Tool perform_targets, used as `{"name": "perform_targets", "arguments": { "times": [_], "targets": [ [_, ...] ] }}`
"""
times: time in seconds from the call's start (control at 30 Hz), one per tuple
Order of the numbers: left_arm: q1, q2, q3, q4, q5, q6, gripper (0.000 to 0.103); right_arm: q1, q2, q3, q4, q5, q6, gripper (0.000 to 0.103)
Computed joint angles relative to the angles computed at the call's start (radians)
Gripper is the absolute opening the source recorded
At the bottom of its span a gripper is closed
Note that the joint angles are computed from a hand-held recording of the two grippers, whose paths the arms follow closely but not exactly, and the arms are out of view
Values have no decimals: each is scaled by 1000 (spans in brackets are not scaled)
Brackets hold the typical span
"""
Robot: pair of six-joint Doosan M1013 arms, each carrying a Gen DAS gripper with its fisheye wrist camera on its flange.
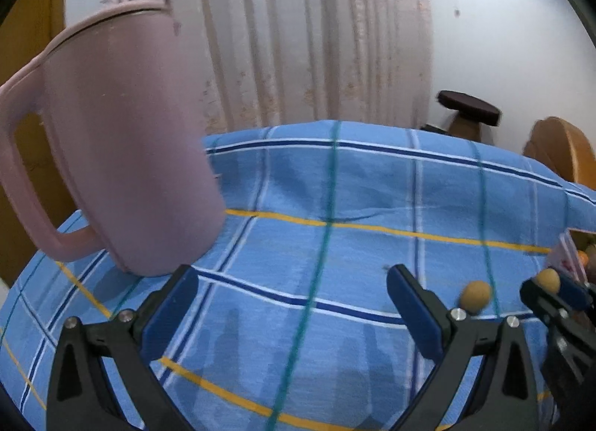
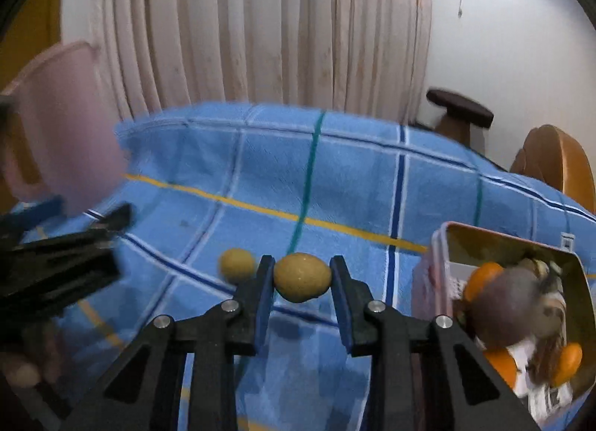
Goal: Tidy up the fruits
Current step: 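Grasp a small brown fruit with the right tool while the left grasps the other, then carry both small brown fruits over the tin with both tools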
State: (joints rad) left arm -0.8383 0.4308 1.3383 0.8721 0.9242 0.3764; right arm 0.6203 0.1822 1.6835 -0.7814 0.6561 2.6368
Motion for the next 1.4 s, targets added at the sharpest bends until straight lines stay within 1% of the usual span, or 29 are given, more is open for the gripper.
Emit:
{"name": "perform_targets", "arguments": {
  "times": [0.03, 0.1, 0.13, 0.17, 0.2, 0.27, 0.33, 0.37, 0.47, 0.5, 0.57, 0.6, 0.7, 0.77, 0.83, 0.93, 1.0, 1.07, 1.17, 1.27, 1.4],
  "targets": [
    [2, -4, 5, -16, -30, 18, 103, 14, -20, 29, -59, -16, 69, 32],
    [2, -13, 17, -57, -110, 68, 103, 23, -42, 56, -102, -36, 130, 32],
    [2, -16, 21, -74, -144, 93, 103, 28, -57, 75, -147, -45, 185, 32],
    [1, -15, 21, -97, -174, 126, 103, 33, -68, 88, -177, -40, 217, 32],
    [2, -11, 15, -131, -190, 166, 102, 36, -78, 98, -195, -38, 239, 32],
    [5, 1, -5, -213, -208, 245, 97, 38, -94, 115, -211, -39, 271, 32],
    [7, 22, -42, -283, -197, 320, 91, 34, -102, 121, -227, -31, 296, 32],
    [5, 37, -65, -303, -177, 352, 85, 32, -103, 122, -233, -31, 302, 32],
    [3, 90, -148, -380, -105, 475, 74, 26, -111, 130, -236, -37, 312, 32],
    [4, 104, -171, -405, -82, 502, 72, 23, -113, 133, -233, -44, 316, 32],
    [8, 129, -211, -448, -44, 540, 63, 19, -116, 135, -232, -55, 320, 32],
    [9, 139, -228, -466, -26, 554, 63, 19, -116, 135, -234, -56, 320, 32],
    [7, 138, -226, -467, -34, 555, 55, 16, -119, 139, -221, -71, 309, 32],
    [8, 135, -221, -485, -50, 579, 39, 17, -120, 140, -212, -71, 299, 32],
    [7, 134, -221, -495, -60, 595, 30, 17, -116, 138, -207, -70, 293, 32],
    [7, 123, -205, -483, -72, 561, 30, 22, -114, 136, -221, -58, 305, 32],
    [8, 101, -167, -457, -116, 501, 30, 23, -114, 136, -242, -53, 322, 32],
    [-1, 76, -126, -379, -143, 406, 29, 30, -113, 139, -272, -47, 344, 32],
    [-23, 42, -70, -215, -156, 233, 30, 43, -110, 139, -318, -35, 364, 32],
    [-43, 17, -29, -82, -143, 107, 30, 51, -110, 144, -351, -32, 385, 32],
    [-63, -8, 13, 37, -123, -30, 30, 60, -110, 146, -386, -17, 406, 32]
  ]
}}
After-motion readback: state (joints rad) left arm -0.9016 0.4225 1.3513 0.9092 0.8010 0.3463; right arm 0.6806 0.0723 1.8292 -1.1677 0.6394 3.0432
